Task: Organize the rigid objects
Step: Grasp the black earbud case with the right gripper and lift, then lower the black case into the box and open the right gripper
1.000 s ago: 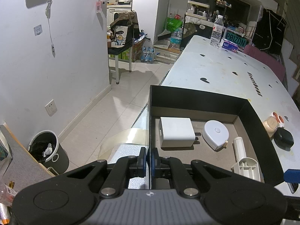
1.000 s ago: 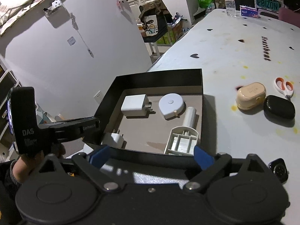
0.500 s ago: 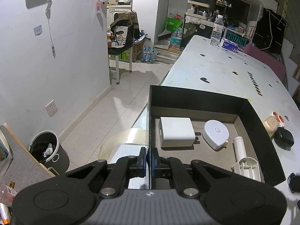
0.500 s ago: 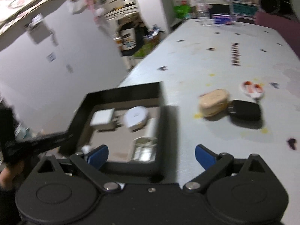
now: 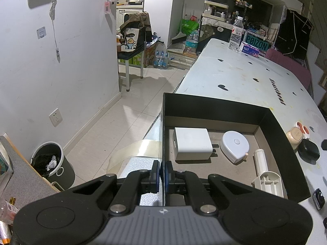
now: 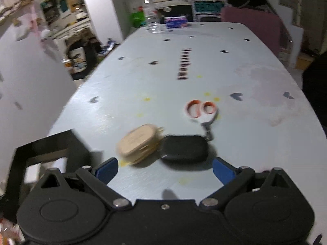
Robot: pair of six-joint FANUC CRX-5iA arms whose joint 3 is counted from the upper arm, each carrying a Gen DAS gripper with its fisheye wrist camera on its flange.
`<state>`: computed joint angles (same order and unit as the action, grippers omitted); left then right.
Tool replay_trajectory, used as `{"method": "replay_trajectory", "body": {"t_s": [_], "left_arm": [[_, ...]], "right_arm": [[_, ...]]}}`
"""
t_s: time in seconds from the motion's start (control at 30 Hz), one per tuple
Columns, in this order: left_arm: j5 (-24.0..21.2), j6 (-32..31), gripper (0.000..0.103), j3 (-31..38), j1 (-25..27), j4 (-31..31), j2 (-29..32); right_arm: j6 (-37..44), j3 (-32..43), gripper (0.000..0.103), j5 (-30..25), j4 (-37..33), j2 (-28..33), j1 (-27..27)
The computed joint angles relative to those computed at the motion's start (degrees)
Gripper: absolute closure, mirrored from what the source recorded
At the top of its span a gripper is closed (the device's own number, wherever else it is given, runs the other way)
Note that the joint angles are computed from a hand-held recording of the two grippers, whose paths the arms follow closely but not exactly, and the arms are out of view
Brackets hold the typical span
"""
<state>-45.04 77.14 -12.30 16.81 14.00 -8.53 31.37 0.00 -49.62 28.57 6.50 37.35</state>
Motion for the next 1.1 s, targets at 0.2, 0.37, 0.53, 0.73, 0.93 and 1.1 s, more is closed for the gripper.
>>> {"method": "replay_trajectory", "body": {"t_s": [0.2,0.37,0.53,0.73,0.93,1.1], "left_arm": [[0.01,0.12,0.099,0.03,-0.08,-0.16,0.0],[0.02,0.19,0.099,0.05,-0.14,-0.22,0.0],[0.01,0.23,0.099,0.06,-0.18,-0.23,0.01],[0.07,-0.1,0.099,-0.05,0.02,0.02,0.0],[0.06,0.04,0.099,0.01,-0.05,-0.16,0.01],[0.05,0.02,0.099,0.01,-0.02,-0.11,0.02]], "right_arm": [[0.75,4.97,0.003,-3.31,-1.67,5.76,-2.88],[2.14,8.5,0.003,-3.73,-4.81,8.83,-4.33],[4.0,12.25,0.013,-6.55,-6.64,11.69,-4.37],[6.63,13.62,0.022,-8.3,-7.89,12.51,-4.57],[6.02,11.96,0.022,-9.12,-4.87,11.12,-3.55],[3.8,8.17,0.022,-4.74,-4.84,6.16,-2.2]]}}
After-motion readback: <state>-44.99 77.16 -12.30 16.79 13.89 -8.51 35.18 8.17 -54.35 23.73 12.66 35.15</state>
